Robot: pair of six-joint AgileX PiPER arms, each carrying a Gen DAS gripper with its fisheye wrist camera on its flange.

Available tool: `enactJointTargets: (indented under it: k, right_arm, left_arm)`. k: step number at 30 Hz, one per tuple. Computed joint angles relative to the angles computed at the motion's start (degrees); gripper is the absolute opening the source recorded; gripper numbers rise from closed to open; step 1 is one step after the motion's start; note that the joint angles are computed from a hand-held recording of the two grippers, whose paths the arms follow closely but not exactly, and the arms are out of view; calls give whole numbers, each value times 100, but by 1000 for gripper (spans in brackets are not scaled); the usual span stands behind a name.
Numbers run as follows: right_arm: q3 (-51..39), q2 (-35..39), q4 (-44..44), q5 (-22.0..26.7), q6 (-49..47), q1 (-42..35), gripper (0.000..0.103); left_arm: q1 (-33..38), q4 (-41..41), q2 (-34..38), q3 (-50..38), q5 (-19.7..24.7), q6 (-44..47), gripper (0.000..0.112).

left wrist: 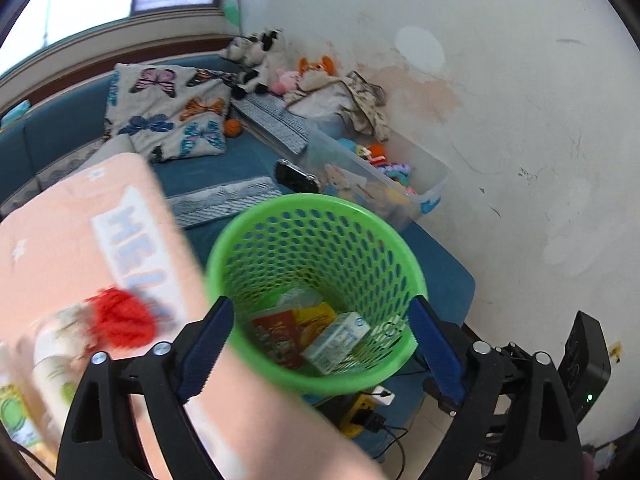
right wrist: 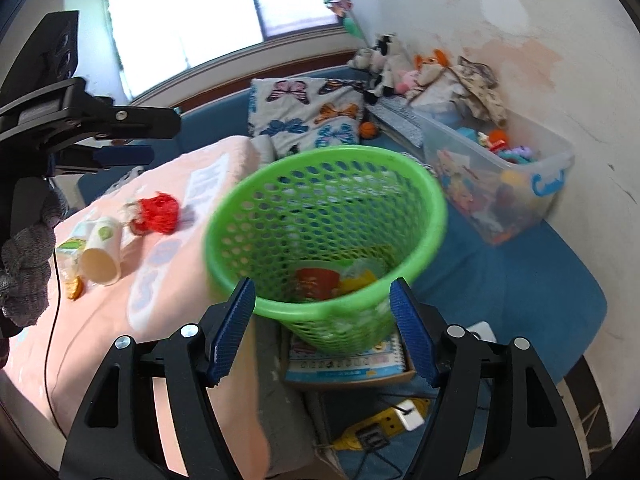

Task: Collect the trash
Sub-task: 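Lower the milk carton into the green basket and open the left gripper, then grasp the juice bottle with the left gripper while the right grasps the white paper cup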

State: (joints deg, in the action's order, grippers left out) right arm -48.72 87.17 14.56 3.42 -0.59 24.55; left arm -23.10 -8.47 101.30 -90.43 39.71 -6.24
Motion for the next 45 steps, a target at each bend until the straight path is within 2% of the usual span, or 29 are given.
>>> enactJointTargets:
  k: [5,11,16,21,26,31,38,45]
  right_arm:
    - [-446,172,228,207,-324,467,72]
    - [-1267,616,303,654,-518,1041,73]
    - [-2011,1071,-448,955,72,1536,73]
    - [-2667,1518,304,1311,-655,1719,73]
    - [-3424,2009,714,1730,-1025,1827,73]
    - [-4518,2698,1193,2424,-1289,1818,73]
    - [-6174,3727,1029,3280,-948,1928,73]
    - [-7973,4838,461,4196,-322,2091,73]
  left_arm:
    - [340,377,-916,1045,-221,-314,89]
    - [886,962,-1747,2011,-209,-657,89]
    - [1664,969,-2272,2628,-212,-568,89]
    - [2615,787,-2429,2849,-100,-359,89]
    - [3560,241,-2399,2946,-30,77,86]
    - [4134,-259,-2264,2953,37,537,84]
    - [4451,-852,-1796,2712,193,969,84]
    - [4673,-1261,-1275,2472,385,1139,84]
